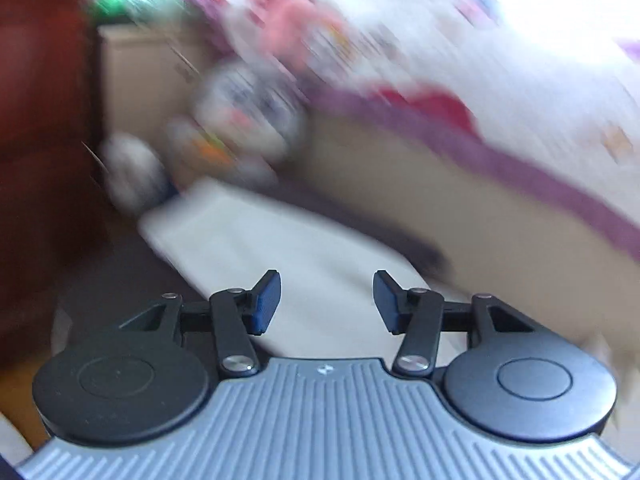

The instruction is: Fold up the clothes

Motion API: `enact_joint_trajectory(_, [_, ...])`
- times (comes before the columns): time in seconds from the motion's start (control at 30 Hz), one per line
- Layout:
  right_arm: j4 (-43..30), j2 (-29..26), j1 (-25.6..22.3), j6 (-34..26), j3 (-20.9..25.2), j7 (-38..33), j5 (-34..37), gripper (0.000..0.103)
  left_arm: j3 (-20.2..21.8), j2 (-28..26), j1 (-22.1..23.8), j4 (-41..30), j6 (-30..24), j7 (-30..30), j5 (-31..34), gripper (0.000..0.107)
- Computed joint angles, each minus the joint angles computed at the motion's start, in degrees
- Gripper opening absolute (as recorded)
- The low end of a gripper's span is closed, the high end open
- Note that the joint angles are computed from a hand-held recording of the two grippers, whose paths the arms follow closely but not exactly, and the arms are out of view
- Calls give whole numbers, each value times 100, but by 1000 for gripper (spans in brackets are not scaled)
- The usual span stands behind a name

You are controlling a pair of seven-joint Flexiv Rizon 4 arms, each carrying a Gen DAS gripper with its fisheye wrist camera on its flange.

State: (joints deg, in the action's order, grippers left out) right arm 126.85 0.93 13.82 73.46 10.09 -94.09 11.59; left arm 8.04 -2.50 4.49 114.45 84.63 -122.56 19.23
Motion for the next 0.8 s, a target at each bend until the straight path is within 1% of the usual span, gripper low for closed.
enact_joint_trajectory(0.07, [9,217,-32,-186,-3,403,149,56,-501,18,-122,677,275,1402,-1660,50])
enact_joint_trajectory(0.1, [16,333,-36,-276,-17,571,264,56,-762,38,-241,1006,394,2125,-2559,48])
enact_joint_trajectory(0.13, [30,483,-11,-375,-55,556,577,56,-997,59,-401,1246,347,2832,-3399,47])
enact_joint_trajectory(0.17, [-3,644,57,-576,-154,345,1056,54,-1140,75,-563,1332,38,3407,-3952,44])
enact_joint_trajectory(0.2, [-74,783,157,-887,-313,21,1579,44,-1217,63,-692,1333,-321,3970,-4376,39])
enact_joint_trajectory(0.23, [-82,846,198,-1085,-379,-52,1729,35,-1245,18,-797,1323,-509,4387,-4675,35])
enact_joint_trajectory(0.27, [-3,858,102,-1075,-259,181,1505,35,-1259,-31,-890,1294,-724,4744,-4900,35])
enact_joint_trajectory(0.33, [159,896,43,-980,-161,587,1122,35,-1271,-144,-1033,1194,-1207,5333,-5183,35])
enact_joint_trajectory(0.37, [204,917,47,-925,-162,681,1091,35,-1255,-201,-1078,1146,-1350,5488,-5226,35])
enact_joint_trajectory(0.47, [271,892,39,-849,-178,1069,965,35,-1161,-325,-1141,1109,-1244,5526,-5180,35])
enact_joint_trajectory(0.53, [229,806,65,-871,-239,1182,989,36,-1094,-320,-1164,1129,-1228,5412,-5005,35])
enact_joint_trajectory(0.6, [150,700,95,-867,-296,1203,1140,38,-1021,-295,-1165,1137,-1277,5238,-4751,35])
enact_joint_trajectory(0.7, [-47,548,140,-849,-387,1044,1713,39,-952,-324,-1128,1036,-1344,4984,-4426,35])
enact_joint_trajectory(0.77, [-153,458,106,-906,-363,1114,1829,40,-932,-343,-1107,1008,-1299,4860,-4282,35])
enact_joint_trajectory(0.8, [-142,437,93,-831,-302,1120,1733,33,-926,-357,-1098,989,-1296,4811,-4206,35])
